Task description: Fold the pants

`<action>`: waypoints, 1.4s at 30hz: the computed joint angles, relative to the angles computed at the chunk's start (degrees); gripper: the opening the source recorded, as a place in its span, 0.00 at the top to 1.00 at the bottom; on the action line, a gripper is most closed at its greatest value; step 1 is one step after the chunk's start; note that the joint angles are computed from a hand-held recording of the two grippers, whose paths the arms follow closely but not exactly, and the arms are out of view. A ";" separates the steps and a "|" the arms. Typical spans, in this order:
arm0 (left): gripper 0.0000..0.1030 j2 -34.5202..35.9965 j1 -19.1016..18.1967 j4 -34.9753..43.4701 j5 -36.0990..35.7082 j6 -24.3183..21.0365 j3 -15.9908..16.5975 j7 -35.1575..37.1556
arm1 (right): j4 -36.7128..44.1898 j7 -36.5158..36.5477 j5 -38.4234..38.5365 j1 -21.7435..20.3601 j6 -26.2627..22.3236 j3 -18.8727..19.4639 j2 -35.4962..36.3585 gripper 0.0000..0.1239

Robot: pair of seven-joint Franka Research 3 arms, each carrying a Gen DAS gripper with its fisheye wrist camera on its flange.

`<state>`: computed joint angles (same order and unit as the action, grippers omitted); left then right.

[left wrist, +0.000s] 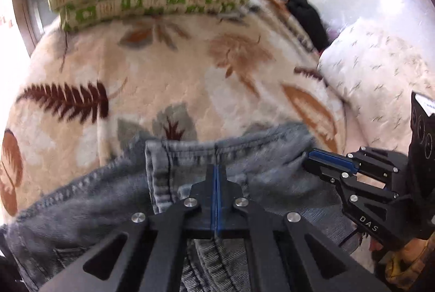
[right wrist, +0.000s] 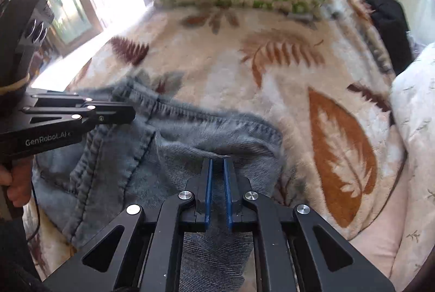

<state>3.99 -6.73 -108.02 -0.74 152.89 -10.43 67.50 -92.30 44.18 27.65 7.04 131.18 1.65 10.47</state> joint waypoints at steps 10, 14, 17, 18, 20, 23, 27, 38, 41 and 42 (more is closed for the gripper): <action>0.96 3.85 0.85 6.09 -4.05 -10.70 -0.51 8.32 | 2.43 -2.70 0.59 -0.33 -4.03 -0.01 1.13 0.51; 0.96 3.62 -0.16 3.83 -0.67 -8.22 -0.41 5.81 | -1.92 0.71 -5.72 1.44 1.20 -0.57 0.26 0.66; 0.99 2.78 -1.07 2.58 3.79 -6.12 -0.33 3.88 | -2.94 1.22 -5.02 1.01 3.17 -0.41 0.03 0.88; 0.99 2.29 -1.17 1.99 4.80 -5.08 -0.24 3.21 | -3.33 0.58 -3.81 0.66 3.69 -0.26 -0.45 0.89; 0.99 0.67 -1.03 0.29 5.15 -2.58 -0.10 1.91 | -4.24 -0.77 -1.83 0.26 4.89 -0.05 -1.65 0.90; 0.99 -1.05 -0.52 -0.81 5.39 0.18 0.40 0.28 | -4.07 -1.06 0.16 0.00 4.83 -0.05 -2.27 0.91; 0.99 -0.97 0.13 1.07 6.20 0.49 0.88 -0.47 | -2.32 -0.83 3.37 -0.29 5.49 0.00 -1.51 0.92; 0.98 0.62 1.42 0.28 -7.03 -4.93 -0.29 5.32 | -2.48 0.94 3.02 -0.84 2.96 -0.01 -1.40 0.52; 0.98 0.19 0.70 -0.17 -4.73 -5.37 -0.20 4.04 | -3.39 2.09 0.67 -0.22 2.77 -0.29 -1.74 0.52; 0.98 -0.31 0.52 -0.71 -4.05 -5.25 -0.14 3.29 | -3.55 2.28 0.27 -0.14 2.82 -0.35 -1.75 0.52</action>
